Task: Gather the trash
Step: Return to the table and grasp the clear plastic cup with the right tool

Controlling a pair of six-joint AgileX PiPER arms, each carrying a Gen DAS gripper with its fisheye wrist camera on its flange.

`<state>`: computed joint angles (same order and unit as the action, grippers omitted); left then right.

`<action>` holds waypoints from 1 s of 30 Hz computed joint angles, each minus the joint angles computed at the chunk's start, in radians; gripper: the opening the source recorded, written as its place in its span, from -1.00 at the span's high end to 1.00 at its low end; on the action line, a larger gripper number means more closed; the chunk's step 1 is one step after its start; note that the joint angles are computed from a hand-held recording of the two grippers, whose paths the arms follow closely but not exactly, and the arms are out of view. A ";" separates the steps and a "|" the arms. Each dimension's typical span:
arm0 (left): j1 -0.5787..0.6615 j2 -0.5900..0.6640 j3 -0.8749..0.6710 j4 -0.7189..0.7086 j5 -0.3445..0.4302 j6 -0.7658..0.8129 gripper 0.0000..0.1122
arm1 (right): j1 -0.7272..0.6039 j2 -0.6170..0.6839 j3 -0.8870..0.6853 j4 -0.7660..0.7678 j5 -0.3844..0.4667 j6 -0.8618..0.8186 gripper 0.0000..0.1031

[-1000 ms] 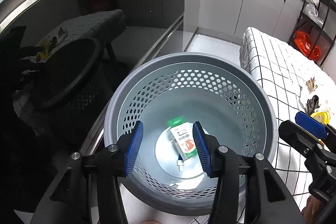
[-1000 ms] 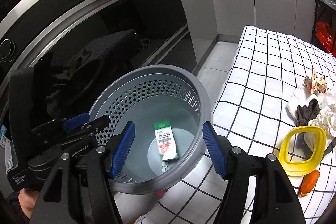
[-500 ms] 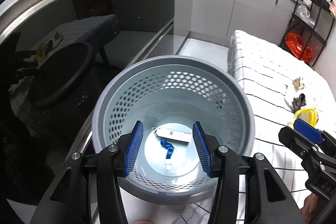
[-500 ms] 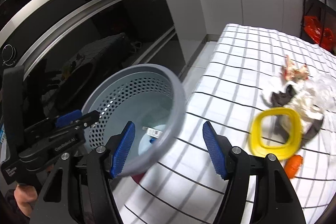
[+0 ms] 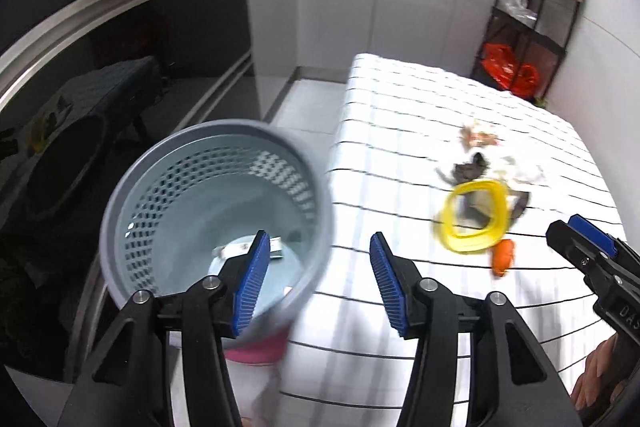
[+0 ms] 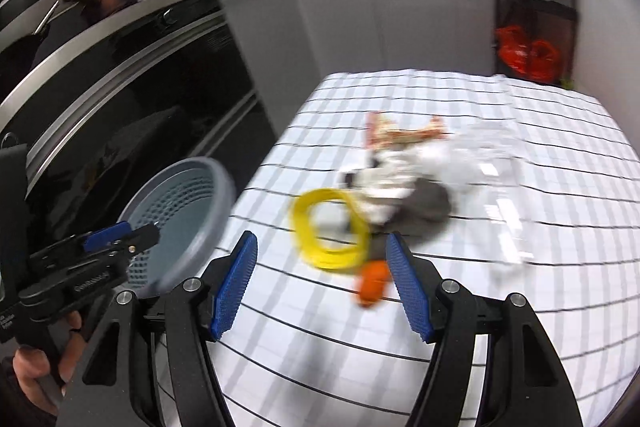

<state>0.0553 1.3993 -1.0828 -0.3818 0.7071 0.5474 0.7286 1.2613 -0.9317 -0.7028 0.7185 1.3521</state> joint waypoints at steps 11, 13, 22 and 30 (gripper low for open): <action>-0.241 -0.082 0.018 0.200 -0.018 -0.267 -0.10 | -0.033 -0.313 0.135 -0.035 0.216 0.010 -0.29; -0.269 -0.080 0.023 0.223 -0.033 -0.297 -0.13 | -0.073 -0.327 0.139 -0.021 0.203 -0.020 -0.30; -0.301 -0.007 0.038 0.170 -0.106 -0.236 -0.17 | -0.217 -0.301 0.185 0.008 0.116 -0.083 -0.32; -0.241 0.059 0.005 -0.064 -0.097 0.052 -0.22 | -0.231 -0.225 0.196 -0.043 0.147 -0.013 -0.32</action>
